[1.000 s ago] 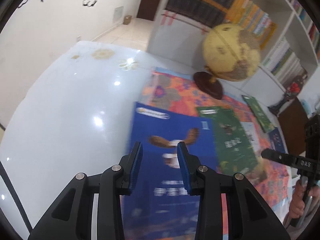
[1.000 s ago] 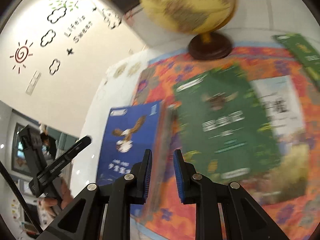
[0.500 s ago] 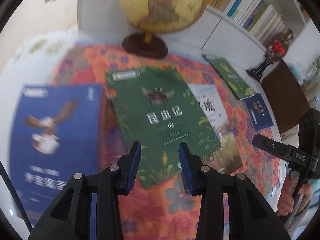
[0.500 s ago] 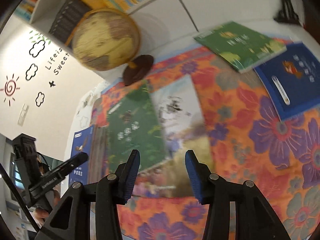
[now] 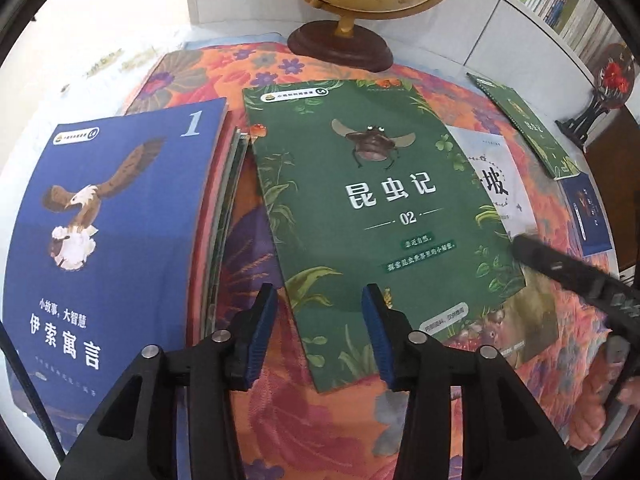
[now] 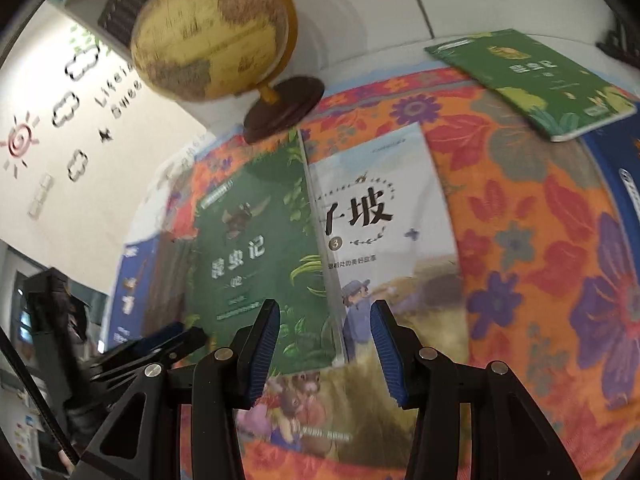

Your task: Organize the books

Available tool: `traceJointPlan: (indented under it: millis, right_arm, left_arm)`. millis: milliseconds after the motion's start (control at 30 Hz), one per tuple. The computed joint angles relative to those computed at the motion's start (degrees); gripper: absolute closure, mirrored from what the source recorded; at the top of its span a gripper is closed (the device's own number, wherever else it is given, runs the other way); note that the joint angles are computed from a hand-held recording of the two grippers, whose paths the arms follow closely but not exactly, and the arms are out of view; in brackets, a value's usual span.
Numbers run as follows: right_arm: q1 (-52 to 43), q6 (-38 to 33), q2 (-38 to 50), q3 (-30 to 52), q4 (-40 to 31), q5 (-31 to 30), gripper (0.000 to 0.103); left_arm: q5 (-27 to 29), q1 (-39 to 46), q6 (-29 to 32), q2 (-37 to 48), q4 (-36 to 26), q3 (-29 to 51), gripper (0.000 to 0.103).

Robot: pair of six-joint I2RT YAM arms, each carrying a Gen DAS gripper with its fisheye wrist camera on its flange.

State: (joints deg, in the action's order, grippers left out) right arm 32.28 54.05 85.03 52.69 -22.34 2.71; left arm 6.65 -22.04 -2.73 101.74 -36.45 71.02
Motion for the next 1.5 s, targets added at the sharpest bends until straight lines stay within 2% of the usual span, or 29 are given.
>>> traceJointPlan:
  millis: [100, 133, 200, 333, 533, 633, 700, 733, 867, 933, 967, 1033, 1133, 1233, 1300, 1400, 1500]
  right_arm:
    - [1.0, -2.0, 1.3, 1.1, 0.0, 1.0, 0.057]
    - [1.4, -1.8, 1.4, 1.3, -0.3, 0.7, 0.054]
    - [2.9, -1.2, 1.2, 1.7, -2.4, 2.1, 0.054]
    - [7.5, 2.8, -4.4, -1.8, -5.9, 1.5, 0.054]
    - [25.3, 19.8, -16.8, -8.6, -14.1, -1.2, 0.054]
    - [30.3, 27.3, -24.9, -14.9, -12.7, -1.9, 0.055]
    - [29.0, 30.1, -32.1, -20.9, -10.4, -1.5, 0.058]
    - [26.5, 29.5, -35.7, -24.2, -7.8, -3.4, 0.058]
    - [10.5, 26.8, -48.7, -37.7, 4.2, -17.2, 0.063]
    - [3.5, 22.6, -47.9, -40.0, 7.9, -24.0, 0.067]
    - [2.5, 21.9, -46.7, -40.0, 9.1, -25.0, 0.071]
    - [-0.8, 19.8, -44.0, -40.4, 12.3, -28.3, 0.071]
    - [-2.1, 16.9, -37.5, -38.5, 15.9, -29.7, 0.071]
    - [-1.8, 15.4, -35.2, -36.5, 14.7, -29.3, 0.072]
    - [0.2, 14.4, -33.4, -34.0, 10.7, -25.8, 0.091]
    - [3.4, 16.3, -34.5, -33.9, 9.9, -21.3, 0.091]
    - [10.5, 18.3, -33.8, -29.7, 3.6, -11.8, 0.091]
  left_arm:
    - [2.2, -0.3, 1.4, 0.2, 0.1, 0.4, 0.055]
    - [2.4, -0.8, 2.5, 0.2, -0.2, 0.3, 0.053]
    - [1.7, -1.7, 4.0, -0.5, -0.4, -0.8, 0.053]
    - [4.8, -1.2, 8.2, -5.4, -2.6, -5.5, 0.053]
    - [11.5, -1.3, 20.4, -18.9, -12.1, -17.1, 0.053]
    - [16.5, 1.1, 24.8, -17.4, -16.3, -16.7, 0.053]
    - [19.0, 2.5, 24.5, -13.4, -16.4, -14.3, 0.053]
    - [20.7, 3.2, 24.1, -11.4, -16.7, -12.7, 0.053]
    - [26.7, 6.2, 25.1, -3.5, -20.5, -6.1, 0.051]
    - [29.0, 7.2, 26.3, -0.4, -23.2, -3.5, 0.051]
    - [29.8, 7.6, 26.8, 0.5, -24.2, -2.7, 0.051]
    - [31.3, 8.0, 27.1, 2.5, -25.4, -1.2, 0.051]
    - [31.3, 7.5, 27.2, 2.7, -24.9, -0.8, 0.051]
    - [30.6, 6.8, 26.7, 2.0, -23.6, -0.9, 0.051]
    - [30.4, 6.1, 26.1, 2.5, -22.8, -0.3, 0.052]
    - [29.1, 4.8, 23.8, 1.8, -19.7, -1.0, 0.058]
    - [22.9, 2.2, 19.8, -3.2, -13.4, -5.5, 0.068]
